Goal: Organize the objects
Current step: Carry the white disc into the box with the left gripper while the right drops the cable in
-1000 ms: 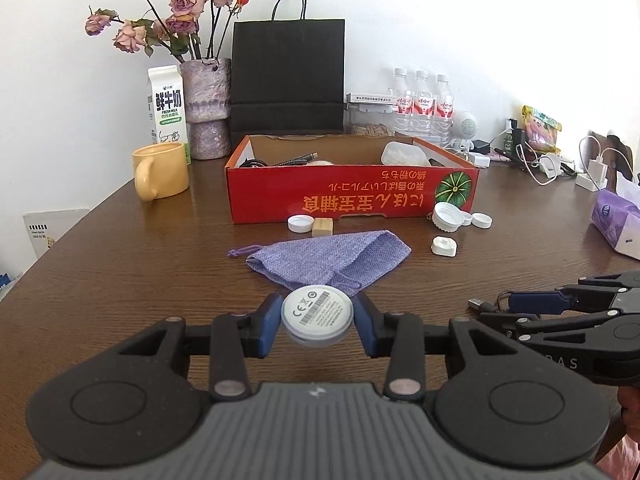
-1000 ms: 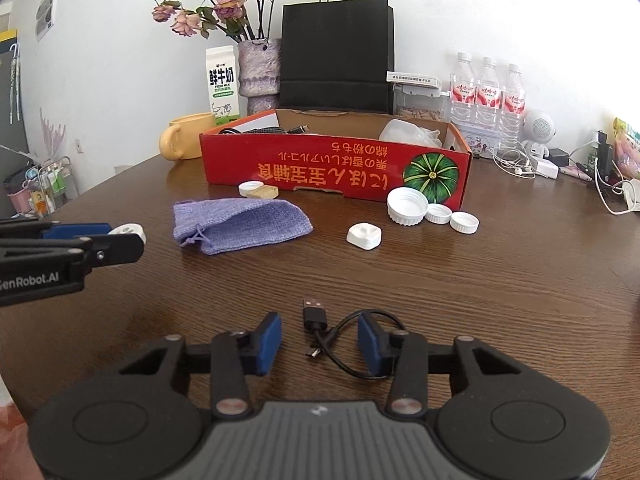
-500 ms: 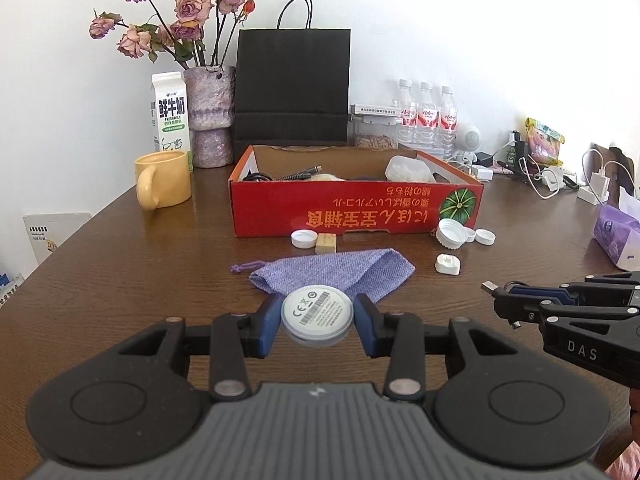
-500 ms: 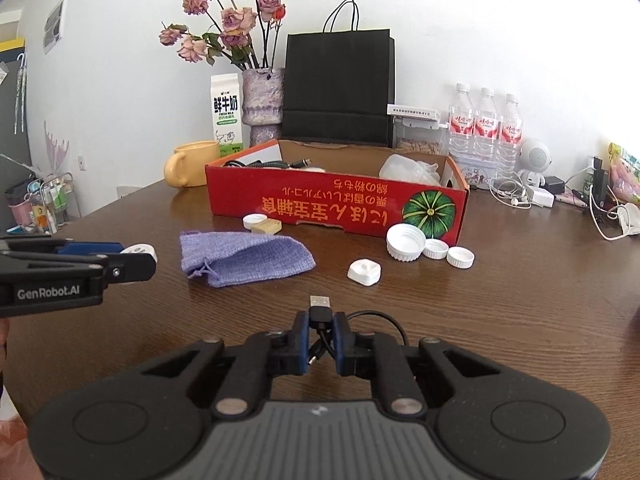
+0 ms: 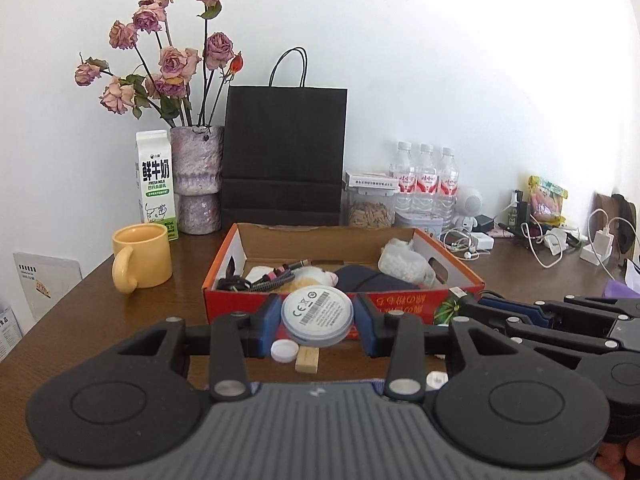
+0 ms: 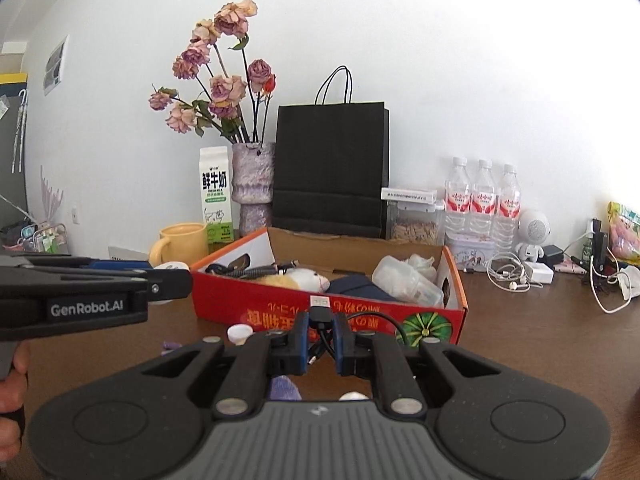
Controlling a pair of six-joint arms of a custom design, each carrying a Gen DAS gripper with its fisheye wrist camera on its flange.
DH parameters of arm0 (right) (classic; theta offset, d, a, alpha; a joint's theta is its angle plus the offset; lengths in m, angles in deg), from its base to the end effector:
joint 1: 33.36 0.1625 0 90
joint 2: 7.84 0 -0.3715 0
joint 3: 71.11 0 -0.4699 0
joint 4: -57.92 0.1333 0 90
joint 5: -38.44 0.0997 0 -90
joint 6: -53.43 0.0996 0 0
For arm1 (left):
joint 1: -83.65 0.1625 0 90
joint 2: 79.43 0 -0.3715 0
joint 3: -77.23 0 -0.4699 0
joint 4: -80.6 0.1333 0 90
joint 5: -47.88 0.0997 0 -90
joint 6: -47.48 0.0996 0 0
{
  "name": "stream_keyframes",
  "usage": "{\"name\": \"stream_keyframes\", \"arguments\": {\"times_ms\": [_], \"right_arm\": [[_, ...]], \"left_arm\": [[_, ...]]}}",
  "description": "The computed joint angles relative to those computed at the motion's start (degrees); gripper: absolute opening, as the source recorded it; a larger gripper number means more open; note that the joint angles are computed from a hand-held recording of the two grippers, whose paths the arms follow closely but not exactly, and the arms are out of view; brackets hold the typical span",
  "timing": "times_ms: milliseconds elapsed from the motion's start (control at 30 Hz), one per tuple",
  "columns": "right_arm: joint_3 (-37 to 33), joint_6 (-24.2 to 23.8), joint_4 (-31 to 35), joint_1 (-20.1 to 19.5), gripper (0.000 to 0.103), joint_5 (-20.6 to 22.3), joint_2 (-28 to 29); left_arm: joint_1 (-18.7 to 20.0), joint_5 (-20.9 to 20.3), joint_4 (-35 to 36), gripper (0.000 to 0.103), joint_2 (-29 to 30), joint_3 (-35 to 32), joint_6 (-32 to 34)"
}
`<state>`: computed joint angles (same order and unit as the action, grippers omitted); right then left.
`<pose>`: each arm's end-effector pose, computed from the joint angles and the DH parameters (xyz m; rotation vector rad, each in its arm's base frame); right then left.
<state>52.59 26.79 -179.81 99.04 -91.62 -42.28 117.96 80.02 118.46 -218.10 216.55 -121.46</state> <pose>0.3408 -0.2706 -0.0521 0.8975 -2.1157 1.3610 -0.0180 -0.2758 0.2915 0.6999 2.0977 -1.4017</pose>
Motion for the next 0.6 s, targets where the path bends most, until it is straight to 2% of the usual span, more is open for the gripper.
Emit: {"name": "stream_keyframes", "arguments": {"times_ms": [200, 500, 600], "right_arm": [[-4.6, -3.3, -0.5, -2.0, 0.011, 2.5, 0.9], [-11.4, -6.8, 1.7, -6.0, 0.011, 6.9, 3.6], [-14.7, -6.3, 2.2, -7.8, 0.011, 8.3, 5.3]], "left_arm": [[5.9, 4.4, -10.7, 0.041, 6.9, -3.9, 8.0], [14.4, 10.6, -21.9, 0.041, 17.0, -9.4, 14.5], [17.3, 11.7, -26.5, 0.041, 21.2, -11.2, 15.2]]}}
